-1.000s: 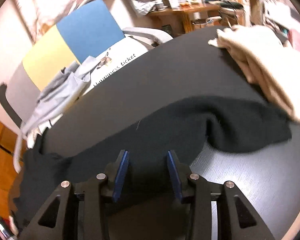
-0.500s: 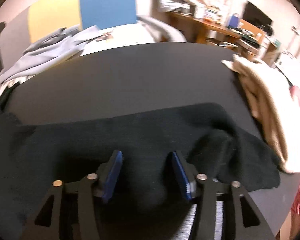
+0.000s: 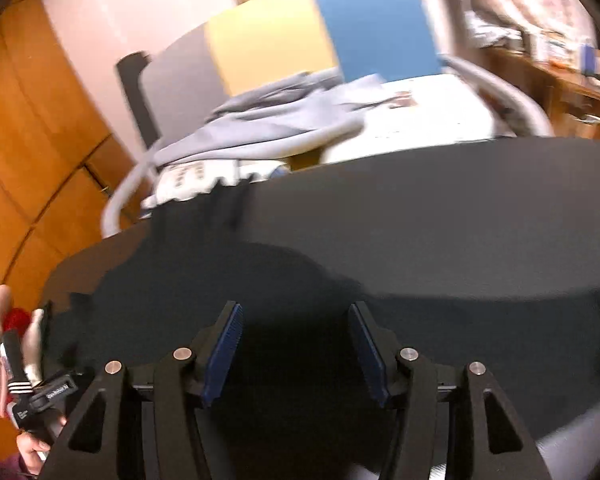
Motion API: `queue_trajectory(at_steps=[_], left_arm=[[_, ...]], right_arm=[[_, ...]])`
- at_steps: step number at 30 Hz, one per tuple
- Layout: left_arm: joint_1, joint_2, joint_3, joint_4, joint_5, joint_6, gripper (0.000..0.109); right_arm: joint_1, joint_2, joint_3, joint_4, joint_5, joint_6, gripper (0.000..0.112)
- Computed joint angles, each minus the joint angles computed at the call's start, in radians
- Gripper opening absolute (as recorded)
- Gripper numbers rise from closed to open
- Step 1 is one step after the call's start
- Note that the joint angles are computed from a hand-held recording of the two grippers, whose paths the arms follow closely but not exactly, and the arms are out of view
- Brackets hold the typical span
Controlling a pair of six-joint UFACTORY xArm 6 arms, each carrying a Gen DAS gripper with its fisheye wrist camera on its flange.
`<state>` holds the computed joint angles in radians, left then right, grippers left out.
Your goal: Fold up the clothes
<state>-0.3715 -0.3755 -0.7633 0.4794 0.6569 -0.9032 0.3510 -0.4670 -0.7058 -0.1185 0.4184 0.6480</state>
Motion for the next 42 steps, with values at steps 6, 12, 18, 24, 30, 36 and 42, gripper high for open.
queue_trajectory(at_steps=[6,12,18,24,30,36,42], left_arm=[[0.038,0.269,-0.327,0.053,-0.023,0.188,0.103],[0.074,0.589,-0.712,-0.159,0.064,0.430,0.103],[0.057,0.782,-0.953,-0.205,0.204,0.428,0.103],[0.099,0.426,-0.428,-0.140,-0.107,0.285,0.103],[0.267,0.102,-0.077,-0.041,-0.128,0.146,0.103],[0.493,0.129,-0.105,0.056,0.006,0.089,0.102],[0.479,0.169,-0.136,0.275,0.144,-0.057,0.102]], right_arm=[[-0.016,0.348,-0.324,0.287,0.016,-0.293,0.056],[-0.038,0.609,-0.613,0.334,0.112,-0.320,0.056],[-0.035,0.715,-0.740,0.168,0.148,-0.169,0.056],[0.069,0.546,-0.526,-0.019,-0.028,-0.133,0.056],[0.185,0.501,-0.429,-0.151,-0.002,-0.074,0.056],[0.181,0.497,-0.378,-0.135,-0.045,-0.025,0.056],[0.195,0.513,-0.424,-0.314,0.045,0.095,0.056]])
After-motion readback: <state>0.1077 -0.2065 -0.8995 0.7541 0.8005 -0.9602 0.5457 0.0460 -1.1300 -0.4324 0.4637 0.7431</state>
